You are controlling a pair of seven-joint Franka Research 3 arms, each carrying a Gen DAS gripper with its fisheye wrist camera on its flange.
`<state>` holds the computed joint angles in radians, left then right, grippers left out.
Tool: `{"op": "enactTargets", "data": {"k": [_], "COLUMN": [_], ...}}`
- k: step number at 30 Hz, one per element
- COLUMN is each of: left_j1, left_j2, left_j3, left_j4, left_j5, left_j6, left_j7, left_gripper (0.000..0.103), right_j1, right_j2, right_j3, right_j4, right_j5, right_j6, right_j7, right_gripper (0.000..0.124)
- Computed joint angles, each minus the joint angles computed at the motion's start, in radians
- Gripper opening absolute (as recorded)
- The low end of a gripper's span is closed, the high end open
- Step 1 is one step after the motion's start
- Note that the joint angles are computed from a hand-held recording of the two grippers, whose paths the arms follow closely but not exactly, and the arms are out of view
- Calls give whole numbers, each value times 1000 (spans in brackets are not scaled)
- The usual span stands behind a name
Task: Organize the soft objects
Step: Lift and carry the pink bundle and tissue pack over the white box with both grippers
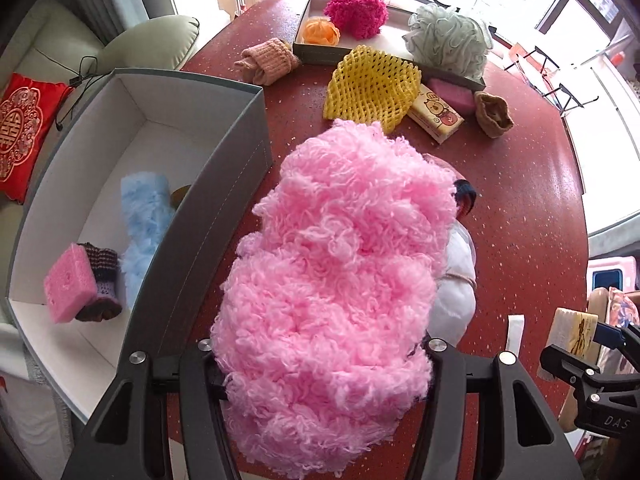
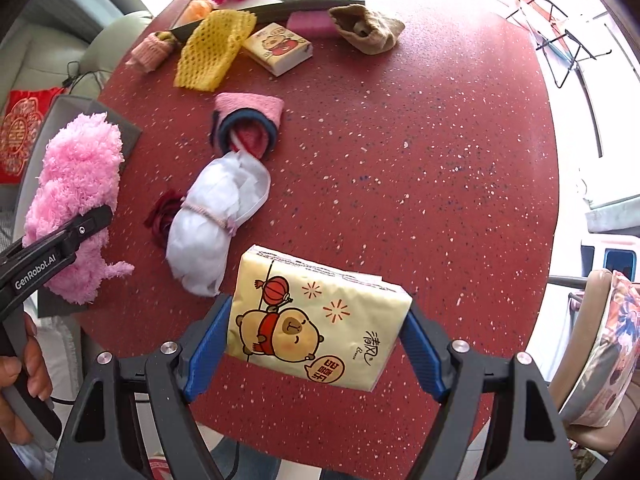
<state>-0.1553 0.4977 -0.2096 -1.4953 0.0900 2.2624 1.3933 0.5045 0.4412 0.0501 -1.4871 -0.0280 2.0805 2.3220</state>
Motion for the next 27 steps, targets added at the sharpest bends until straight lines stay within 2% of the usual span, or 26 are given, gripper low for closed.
{"op": "enactTargets", "data": {"k": [3,5,11,16,27], "left_j1": [16,18,25,18,14], "left_j2": [-73,-120,-249,-295,-347], "left_j3": [-12,-16,-27,-18,4], "left_j4": [-89,-144,-295,-343,-389], "left_j5": [-20,-25,-78,-104,-85], "left_j6": [21,31,60,68,135], "left_j7": [24,41,109,127,71], "left_gripper": [58,58,58,58,58], "right_j1": [1,9,20,34,61], "right_j2": [15,-28,-47,-26,12], "right_j3": [3,7,22,19,10], "right_j4": [15,-19,-19,38,127], "right_j5": [-8,-15,-24,-55,-89], "right_j6": [-7,-17,-19,-33,-52], "right_j7": [-33,-45,-93,-138,-206], "right_gripper": [82,82,82,82,82]}}
